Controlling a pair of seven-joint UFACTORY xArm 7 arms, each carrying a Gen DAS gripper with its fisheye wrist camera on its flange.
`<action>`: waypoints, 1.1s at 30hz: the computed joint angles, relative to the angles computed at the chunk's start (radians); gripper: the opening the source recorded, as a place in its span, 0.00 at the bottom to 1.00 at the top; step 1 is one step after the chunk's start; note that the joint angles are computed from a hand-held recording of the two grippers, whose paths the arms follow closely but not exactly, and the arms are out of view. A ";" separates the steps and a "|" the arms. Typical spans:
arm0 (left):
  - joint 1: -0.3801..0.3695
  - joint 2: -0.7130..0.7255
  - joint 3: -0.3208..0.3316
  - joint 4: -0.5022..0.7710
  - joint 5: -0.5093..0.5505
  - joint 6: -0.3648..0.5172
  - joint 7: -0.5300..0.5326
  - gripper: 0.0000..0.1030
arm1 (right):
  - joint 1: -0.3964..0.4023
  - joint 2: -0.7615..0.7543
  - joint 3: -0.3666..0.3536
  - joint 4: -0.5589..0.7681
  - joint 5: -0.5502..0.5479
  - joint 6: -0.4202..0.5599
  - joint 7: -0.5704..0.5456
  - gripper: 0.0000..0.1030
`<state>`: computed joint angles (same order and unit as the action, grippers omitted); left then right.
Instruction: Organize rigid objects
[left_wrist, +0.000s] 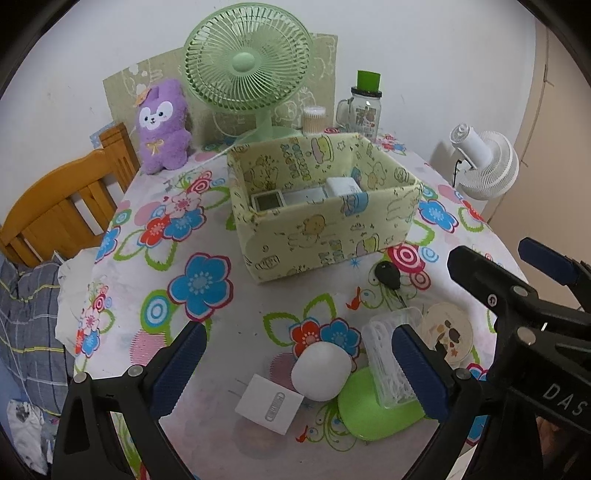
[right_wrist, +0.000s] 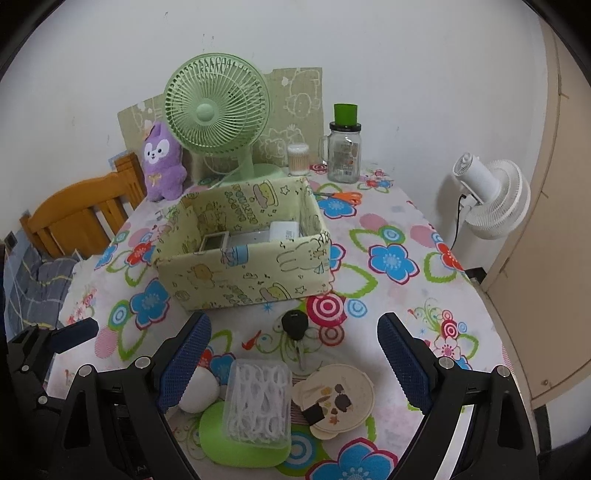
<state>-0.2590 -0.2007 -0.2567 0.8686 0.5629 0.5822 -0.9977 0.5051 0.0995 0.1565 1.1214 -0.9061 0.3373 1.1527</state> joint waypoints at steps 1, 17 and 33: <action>-0.001 0.003 0.000 -0.002 -0.002 -0.003 0.002 0.98 | -0.001 0.001 -0.001 -0.004 -0.002 -0.006 0.001 0.90; -0.010 0.052 0.017 -0.039 0.040 -0.063 -0.022 0.98 | 0.010 0.038 -0.022 -0.045 -0.004 -0.060 -0.009 0.85; -0.023 0.056 0.029 -0.115 -0.003 -0.087 -0.028 0.90 | 0.050 0.081 -0.024 -0.067 0.117 -0.049 -0.124 0.80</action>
<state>-0.2818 -0.1448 -0.2272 0.7531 0.5598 0.4949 -1.0261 0.5552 0.1810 0.1321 1.0540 -0.7888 0.2881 1.0292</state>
